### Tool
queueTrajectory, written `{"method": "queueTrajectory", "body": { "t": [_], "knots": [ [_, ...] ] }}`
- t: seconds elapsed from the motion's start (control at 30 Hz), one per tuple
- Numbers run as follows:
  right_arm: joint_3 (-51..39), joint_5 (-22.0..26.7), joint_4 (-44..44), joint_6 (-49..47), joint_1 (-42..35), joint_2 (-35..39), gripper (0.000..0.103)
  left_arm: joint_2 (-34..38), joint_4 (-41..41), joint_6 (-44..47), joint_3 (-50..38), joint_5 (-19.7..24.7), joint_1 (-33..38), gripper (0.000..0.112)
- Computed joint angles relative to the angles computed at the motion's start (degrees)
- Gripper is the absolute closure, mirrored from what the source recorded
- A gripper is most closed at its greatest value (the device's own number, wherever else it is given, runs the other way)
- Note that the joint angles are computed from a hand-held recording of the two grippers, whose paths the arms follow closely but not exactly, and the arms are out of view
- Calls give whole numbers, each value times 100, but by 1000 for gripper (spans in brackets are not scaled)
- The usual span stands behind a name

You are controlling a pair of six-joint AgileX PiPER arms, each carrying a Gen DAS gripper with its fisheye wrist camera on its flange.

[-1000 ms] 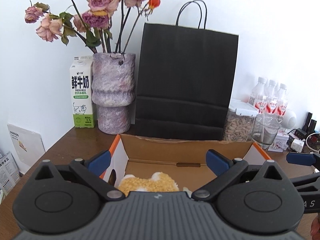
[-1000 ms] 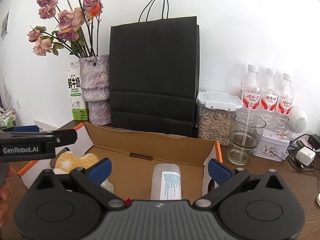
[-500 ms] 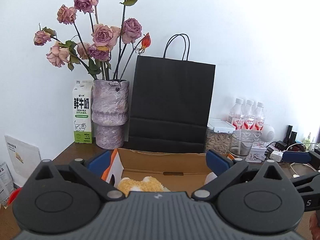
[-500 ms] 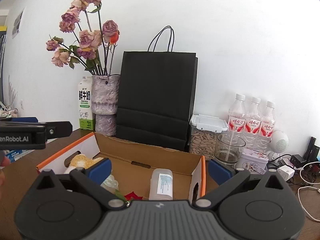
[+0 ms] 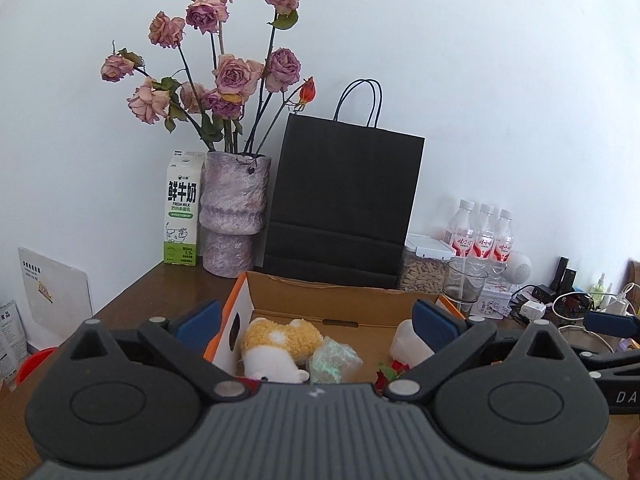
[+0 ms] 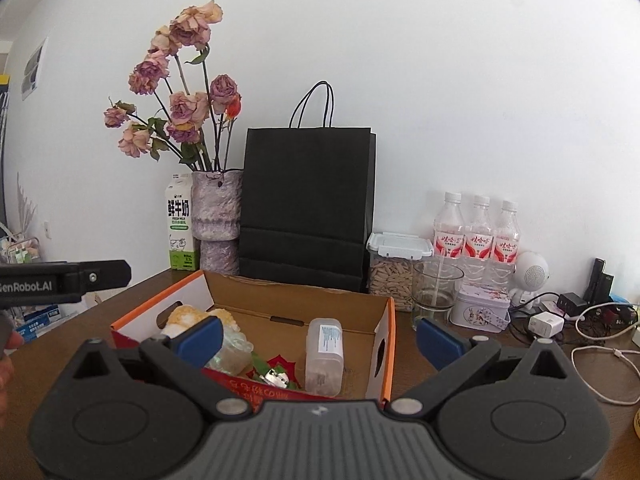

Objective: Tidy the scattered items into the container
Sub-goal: 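Release the hamster and container into the box and withdraw both grippers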

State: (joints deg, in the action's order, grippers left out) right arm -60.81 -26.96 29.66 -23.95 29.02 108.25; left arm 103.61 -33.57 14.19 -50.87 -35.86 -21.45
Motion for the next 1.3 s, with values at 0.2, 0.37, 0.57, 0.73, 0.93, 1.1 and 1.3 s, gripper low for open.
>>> {"method": "queueTrajectory", "body": {
  "t": [0.2, 0.37, 0.57, 0.73, 0.93, 1.1, 1.3],
  "knots": [
    [797, -240, 83, 185, 162, -319, 0, -384, -151, -32, 687, -279, -97, 9],
    [1323, -315, 158, 354, 278, -478, 0, -573, -477, 131, 1144, -325, -203, 9],
    [1777, -356, 273, 468, 460, -524, 0, -628, -647, 58, 1553, -239, -202, 9],
    [2032, -383, 375, 541, 619, -522, 0, -698, -828, 54, 1827, -202, -251, 9],
    [2265, -455, 440, 625, 819, -552, 0, -868, -1020, 83, 2199, -309, -399, 9],
    [2403, -465, 479, 716, 1010, -522, 0, -919, -1096, 53, 2449, -356, -516, 9],
    [2422, -348, 496, 566, 1342, -424, 8, -941, -1150, -38, 2697, -365, -578, 9]
  ]
}}
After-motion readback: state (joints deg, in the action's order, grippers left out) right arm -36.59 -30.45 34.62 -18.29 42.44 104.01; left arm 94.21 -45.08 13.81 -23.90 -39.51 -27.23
